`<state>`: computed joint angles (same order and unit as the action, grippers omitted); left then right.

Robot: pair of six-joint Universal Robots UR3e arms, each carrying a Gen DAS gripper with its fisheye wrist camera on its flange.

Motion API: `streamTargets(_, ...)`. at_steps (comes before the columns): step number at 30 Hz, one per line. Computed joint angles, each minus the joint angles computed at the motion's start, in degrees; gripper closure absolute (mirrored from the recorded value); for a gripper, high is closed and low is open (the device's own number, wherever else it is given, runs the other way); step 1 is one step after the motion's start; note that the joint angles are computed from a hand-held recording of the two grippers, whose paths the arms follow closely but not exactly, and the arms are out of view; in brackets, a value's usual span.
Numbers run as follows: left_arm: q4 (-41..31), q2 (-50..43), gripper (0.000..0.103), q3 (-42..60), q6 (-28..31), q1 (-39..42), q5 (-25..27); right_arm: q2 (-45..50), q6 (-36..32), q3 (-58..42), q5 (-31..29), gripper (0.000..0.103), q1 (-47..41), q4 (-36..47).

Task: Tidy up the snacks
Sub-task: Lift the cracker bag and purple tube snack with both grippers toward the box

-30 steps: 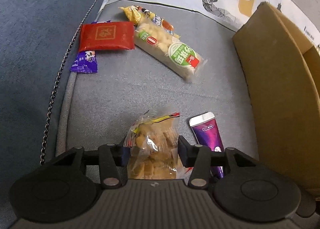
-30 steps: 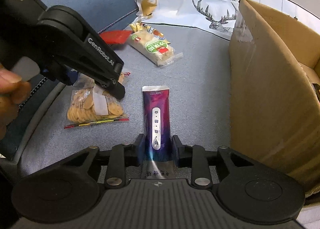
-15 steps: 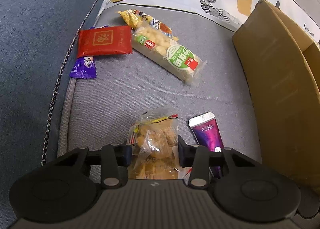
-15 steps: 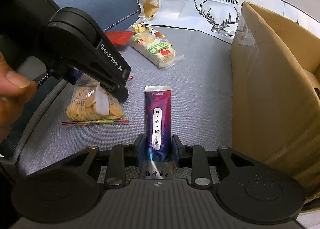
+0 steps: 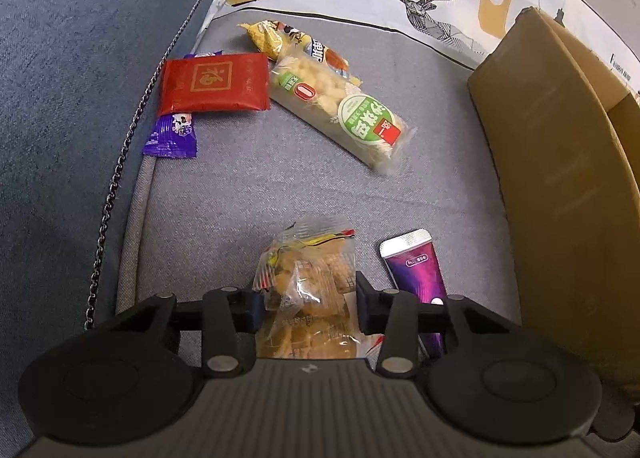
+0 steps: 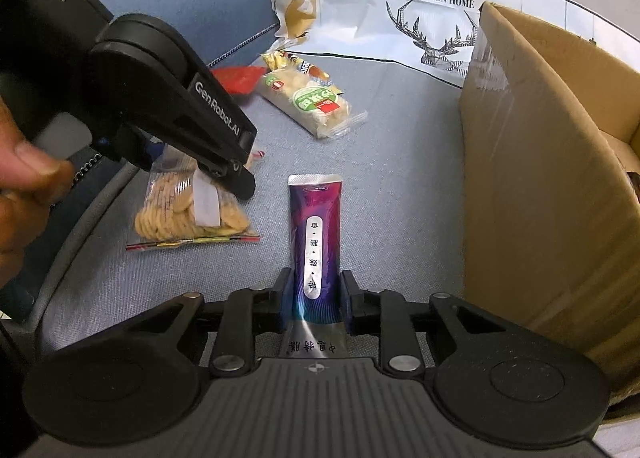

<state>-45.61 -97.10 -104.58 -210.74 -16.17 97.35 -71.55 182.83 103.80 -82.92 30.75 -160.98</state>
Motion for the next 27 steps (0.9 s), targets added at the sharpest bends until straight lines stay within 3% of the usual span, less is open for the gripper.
streamTargets(27,5.96,1.49,0.057,-1.51,-1.44,-1.99,2.56,-1.52,0.25,2.34,-1.68,0.078,0.61,-3.20)
